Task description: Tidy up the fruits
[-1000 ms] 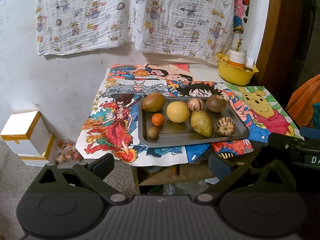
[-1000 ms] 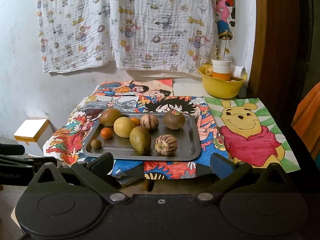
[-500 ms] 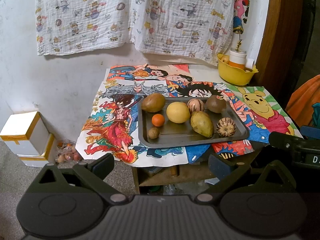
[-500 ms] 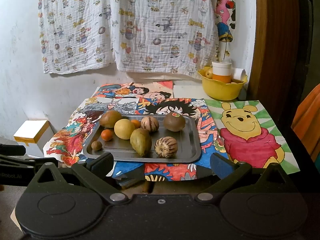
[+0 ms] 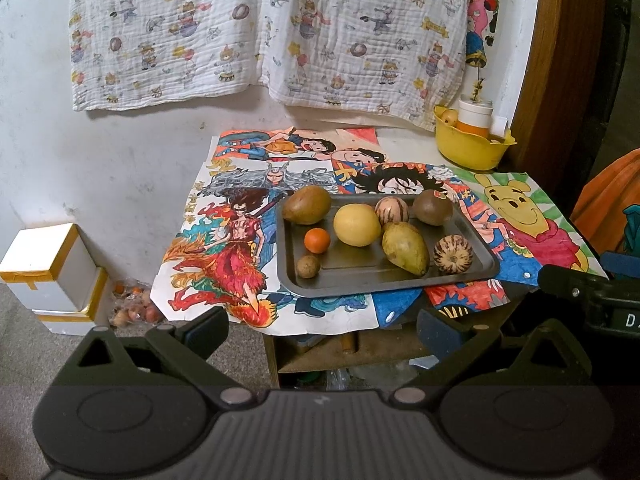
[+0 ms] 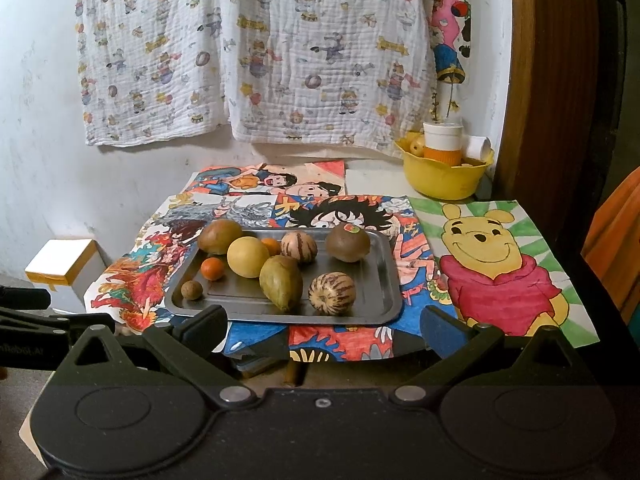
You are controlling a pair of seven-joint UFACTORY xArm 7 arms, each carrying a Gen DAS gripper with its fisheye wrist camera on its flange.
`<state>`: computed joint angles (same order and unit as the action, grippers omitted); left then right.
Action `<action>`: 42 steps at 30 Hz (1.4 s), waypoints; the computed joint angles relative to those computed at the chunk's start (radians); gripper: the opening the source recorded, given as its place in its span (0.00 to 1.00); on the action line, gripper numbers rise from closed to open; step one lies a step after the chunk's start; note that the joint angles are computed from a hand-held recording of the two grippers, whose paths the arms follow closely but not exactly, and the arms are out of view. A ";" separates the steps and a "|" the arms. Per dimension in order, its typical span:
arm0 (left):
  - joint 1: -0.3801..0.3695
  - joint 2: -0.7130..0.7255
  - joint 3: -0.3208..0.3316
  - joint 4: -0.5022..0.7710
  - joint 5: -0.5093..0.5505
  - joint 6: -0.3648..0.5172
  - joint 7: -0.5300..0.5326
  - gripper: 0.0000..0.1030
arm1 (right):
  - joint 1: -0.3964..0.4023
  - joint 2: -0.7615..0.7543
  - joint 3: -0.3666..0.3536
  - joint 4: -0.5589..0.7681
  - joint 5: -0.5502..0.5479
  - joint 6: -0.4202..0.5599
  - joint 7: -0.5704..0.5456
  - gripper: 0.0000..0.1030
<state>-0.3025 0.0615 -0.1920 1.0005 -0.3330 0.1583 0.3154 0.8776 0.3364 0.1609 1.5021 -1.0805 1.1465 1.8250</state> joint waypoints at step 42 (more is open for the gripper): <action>0.005 0.018 0.009 0.017 0.143 -0.010 -0.103 0.99 | -0.003 0.019 -0.015 0.022 0.011 -0.014 -0.038 0.99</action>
<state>-0.2976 0.0797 -0.1831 1.0175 -0.1896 0.1488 0.2122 0.8749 0.3555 0.1460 1.5246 -1.0693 1.1326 1.7866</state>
